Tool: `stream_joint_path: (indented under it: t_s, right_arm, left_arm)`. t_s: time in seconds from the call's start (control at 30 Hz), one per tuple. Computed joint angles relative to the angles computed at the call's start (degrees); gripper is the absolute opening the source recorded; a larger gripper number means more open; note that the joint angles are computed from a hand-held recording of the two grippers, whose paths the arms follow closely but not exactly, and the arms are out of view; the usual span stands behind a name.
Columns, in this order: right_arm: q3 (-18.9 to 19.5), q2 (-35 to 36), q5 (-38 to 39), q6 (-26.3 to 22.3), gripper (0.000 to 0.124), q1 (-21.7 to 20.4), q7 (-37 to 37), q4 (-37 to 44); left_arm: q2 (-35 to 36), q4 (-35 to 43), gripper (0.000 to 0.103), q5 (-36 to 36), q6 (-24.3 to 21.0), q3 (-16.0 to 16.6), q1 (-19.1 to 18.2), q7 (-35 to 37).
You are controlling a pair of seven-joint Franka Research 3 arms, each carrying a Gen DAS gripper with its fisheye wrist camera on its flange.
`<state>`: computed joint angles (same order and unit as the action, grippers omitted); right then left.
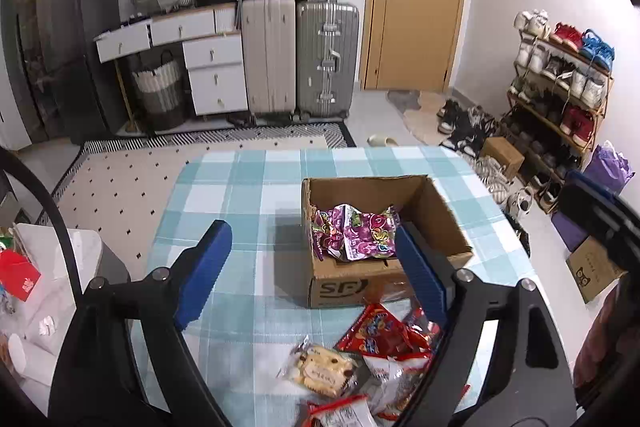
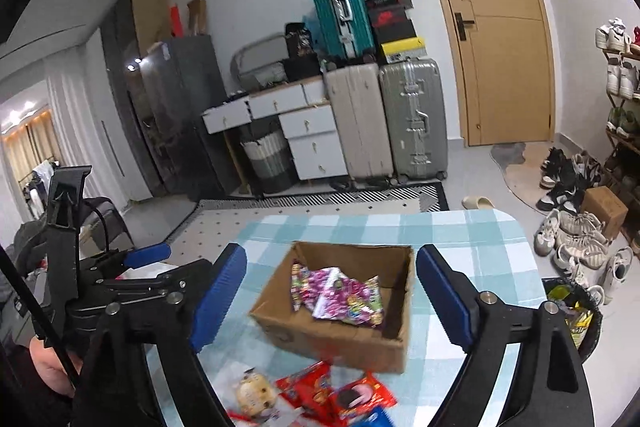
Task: Organize snacks
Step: 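Open both grippers to drop the bags into the box, then withdraw from the box and move the left gripper to the red-white cookie pack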
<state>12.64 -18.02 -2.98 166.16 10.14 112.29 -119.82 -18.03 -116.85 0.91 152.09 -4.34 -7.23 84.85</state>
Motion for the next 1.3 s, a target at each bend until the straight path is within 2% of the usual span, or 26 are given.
stream_joint_path:
  t_s: [0.13,0.23,0.37,0.4,0.57,0.73,0.8,0.97,1.1,1.17,1.2,1.23,1.3]
  right_arm:
    - [1.84,-5.05,-0.31,1.49,0.097,0.07,0.90,-4.24]
    - [3.73,-8.87,-0.15,3.49,0.101,-0.81,1.64,-7.56]
    - [4.34,-13.11,1.96,5.96,0.102,-0.12,1.16,-11.53]
    - [3.63,-13.91,3.15,7.28,0.102,1.07,0.40,-12.73]
    - [5.39,-17.68,6.36,9.26,0.103,-0.08,0.46,-16.24]
    - [10.20,-22.05,6.58,13.67,0.103,-4.49,-0.25,-22.14]
    - [11.09,-23.39,6.75,13.91,0.103,-4.43,-1.23,-24.54]
    - [15.10,-25.12,7.62,12.88,0.103,-7.29,0.86,-28.14]
    - [12.37,-23.29,9.52,13.44,0.103,-3.31,1.43,-31.05]
    - [11.15,-22.76,9.66,12.74,0.103,-1.96,0.84,-31.54]
    - [11.20,-22.45,9.55,12.83,0.103,-2.19,0.77,-31.61]
    - [11.57,-22.78,9.46,12.71,0.103,-2.60,0.93,-31.89]
    - [11.99,-23.38,9.20,12.31,0.103,-3.28,1.13,-32.27]
  left_arm:
    - [-7.75,-6.46,0.085,0.08,2.99,-0.01,-0.19,-0.26]
    - [-12.71,-10.14,0.086,-0.27,4.27,1.10,-1.79,-0.25]
    - [-18.66,-14.58,0.103,0.38,5.08,1.29,-2.12,-2.69]
    - [-20.23,-15.84,0.103,0.76,5.34,1.38,-2.20,-3.16]
    - [-25.67,-20.36,0.103,3.00,6.23,1.83,-2.24,-4.57]
    - [-33.37,-27.72,0.103,5.19,8.77,2.44,-2.23,-5.78]
    - [-36.57,-30.95,0.103,7.18,9.67,2.13,-1.61,-6.52]
    - [-38.01,-35.60,0.103,6.84,10.86,3.56,-3.02,-7.18]
    - [-37.20,-38.86,0.103,5.66,9.74,5.39,-4.74,-7.16]
    - [-35.70,-39.88,0.103,5.44,10.78,6.63,-5.69,-5.69]
    - [-35.62,-40.97,0.103,4.60,11.41,6.24,-5.08,-5.14]
    - [-33.53,-40.48,0.103,6.32,12.58,7.85,-5.98,-4.41]
    - [-32.06,-40.46,0.103,4.95,12.63,8.74,-6.81,-3.11]
